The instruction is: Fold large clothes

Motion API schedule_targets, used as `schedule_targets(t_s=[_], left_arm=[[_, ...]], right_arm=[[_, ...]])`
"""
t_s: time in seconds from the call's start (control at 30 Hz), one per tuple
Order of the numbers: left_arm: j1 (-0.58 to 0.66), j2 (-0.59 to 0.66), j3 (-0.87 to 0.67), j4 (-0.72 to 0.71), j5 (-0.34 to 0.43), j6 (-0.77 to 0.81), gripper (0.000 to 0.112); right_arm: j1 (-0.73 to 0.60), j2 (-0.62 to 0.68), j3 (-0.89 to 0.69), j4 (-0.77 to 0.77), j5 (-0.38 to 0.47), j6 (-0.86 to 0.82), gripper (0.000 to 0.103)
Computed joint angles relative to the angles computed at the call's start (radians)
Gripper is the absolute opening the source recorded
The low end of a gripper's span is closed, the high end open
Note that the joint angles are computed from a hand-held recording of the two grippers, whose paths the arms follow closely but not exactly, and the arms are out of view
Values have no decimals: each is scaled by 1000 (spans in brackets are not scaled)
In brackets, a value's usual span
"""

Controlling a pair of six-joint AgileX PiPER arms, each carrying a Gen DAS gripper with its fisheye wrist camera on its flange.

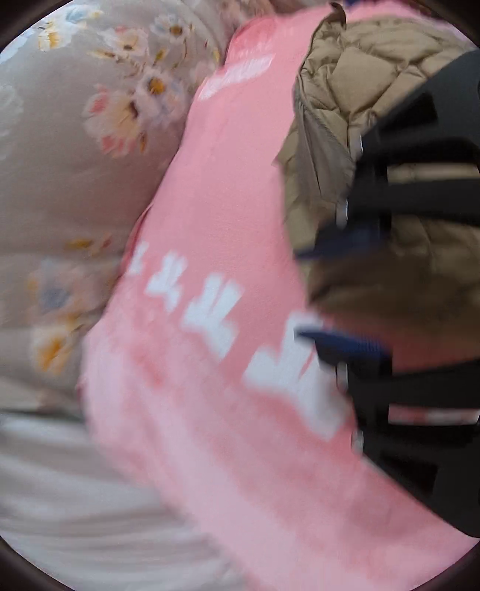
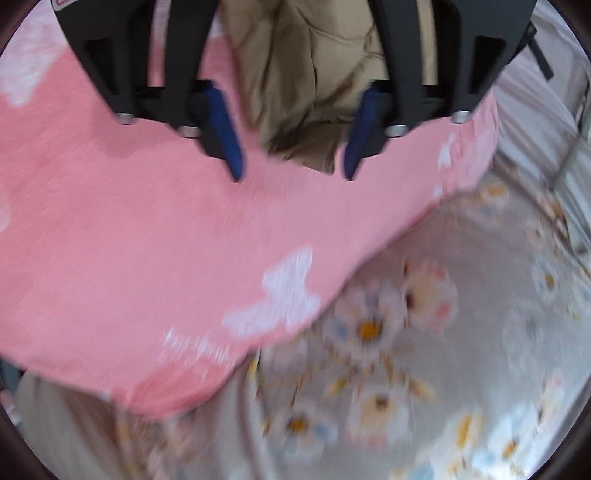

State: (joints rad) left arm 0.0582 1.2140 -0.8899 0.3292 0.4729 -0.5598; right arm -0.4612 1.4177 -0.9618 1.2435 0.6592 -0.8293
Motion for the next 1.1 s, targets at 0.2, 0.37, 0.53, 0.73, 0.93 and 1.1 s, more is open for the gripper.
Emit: schedule_targets(t_s=[0.2, 0.37, 0.53, 0.73, 0.93, 1.1], left_arm=[[-91, -127, -151, 132, 202, -19, 70], [-406, 37, -320, 223, 326, -155, 71], [-518, 296, -435, 232, 340, -219, 63], [-561, 487, -502, 295, 341, -301, 63], [-535, 545, -465, 301, 269, -361, 64], [-552, 567, -438, 392, 247, -457, 64]], right_arm=[[67, -231, -47, -379, -97, 326, 64], [559, -163, -108, -879, -213, 716, 41], [835, 31, -218, -1323, -209, 1160, 33], [894, 235, -341, -1491, -159, 1294, 31], [832, 304, -326, -1326, -206, 1157, 30], [843, 335, -325, -1365, -227, 1190, 30]])
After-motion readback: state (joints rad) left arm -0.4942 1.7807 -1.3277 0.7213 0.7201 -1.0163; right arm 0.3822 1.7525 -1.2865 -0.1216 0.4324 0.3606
